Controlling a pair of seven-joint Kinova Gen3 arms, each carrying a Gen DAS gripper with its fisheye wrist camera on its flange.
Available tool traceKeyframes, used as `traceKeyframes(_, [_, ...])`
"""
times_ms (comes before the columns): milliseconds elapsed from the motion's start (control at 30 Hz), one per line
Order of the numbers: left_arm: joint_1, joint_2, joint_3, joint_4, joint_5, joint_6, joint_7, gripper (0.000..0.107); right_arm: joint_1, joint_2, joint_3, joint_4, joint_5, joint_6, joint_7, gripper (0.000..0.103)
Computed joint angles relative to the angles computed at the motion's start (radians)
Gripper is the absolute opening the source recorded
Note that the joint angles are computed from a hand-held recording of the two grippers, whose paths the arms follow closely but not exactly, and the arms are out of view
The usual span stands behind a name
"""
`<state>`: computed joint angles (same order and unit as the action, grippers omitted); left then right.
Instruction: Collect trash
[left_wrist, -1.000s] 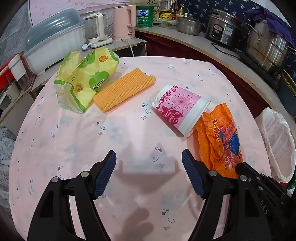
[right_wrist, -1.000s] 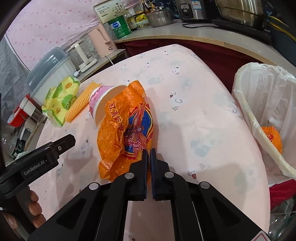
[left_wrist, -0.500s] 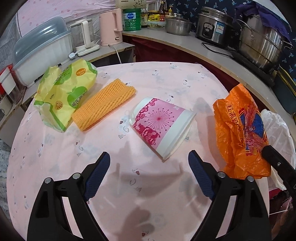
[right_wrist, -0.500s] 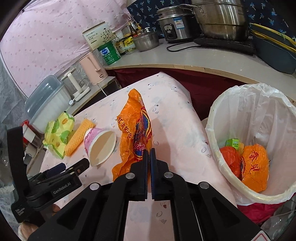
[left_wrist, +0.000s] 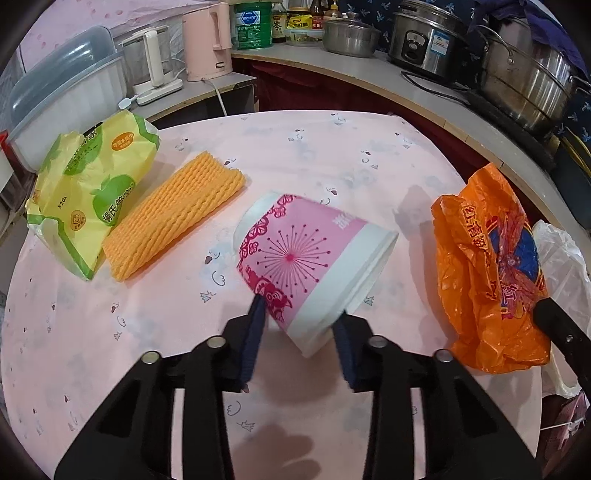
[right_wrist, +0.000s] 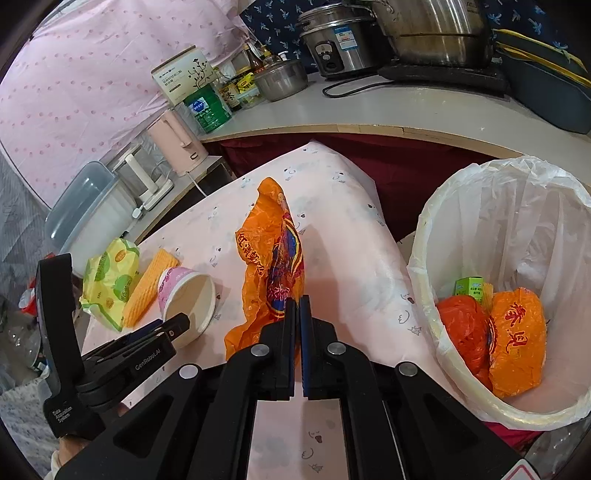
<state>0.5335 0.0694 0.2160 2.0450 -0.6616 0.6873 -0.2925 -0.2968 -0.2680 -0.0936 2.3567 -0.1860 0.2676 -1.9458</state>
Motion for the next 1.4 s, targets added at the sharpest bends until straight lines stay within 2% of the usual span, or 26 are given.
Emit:
traceKeyframes(33, [-0.002,0.0,0.0,-0.002,0.008,0.002,-0.006,0.012,0.001,-0.001,-0.001,0.0,0.001,-0.001,-0.002,0.003])
traceKeyframes(100, [-0.002,-0.006,0.0,0.0,0.014,0.004,-0.003,0.004,-0.007,-0.005,0.008,0.002,-0.004,-0.002,0.004,0.003])
traceKeyframes(133, [-0.002,-0.011,0.002,0.001,0.014,0.006,0.0,0.003,-0.004,-0.009,0.004,0.002,-0.003,-0.001,0.001,0.003])
traceKeyframes(367, [0.014,-0.059,0.047,-0.015,-0.01,0.061,0.041,0.002,0.012,-0.08,-0.006,0.002,0.006,0.03,-0.012,0.003])
traceKeyframes(733, [0.083,-0.073,0.144,-0.102,-0.053,0.168,0.107,0.002,0.035,-0.247,0.046,0.004,0.01,0.127,0.015,0.003])
traceKeyframes(1000, [0.188,-0.025,0.166,-0.187,-0.086,0.221,0.14,0.003,0.071,-0.371,0.146,0.011,0.012,0.211,0.072,0.003])
traceKeyframes(1400, [0.365,0.091,0.127,-0.344,-0.12,0.263,0.109,0.003,0.16,-0.492,0.311,0.012,0.032,0.317,0.172,0.003])
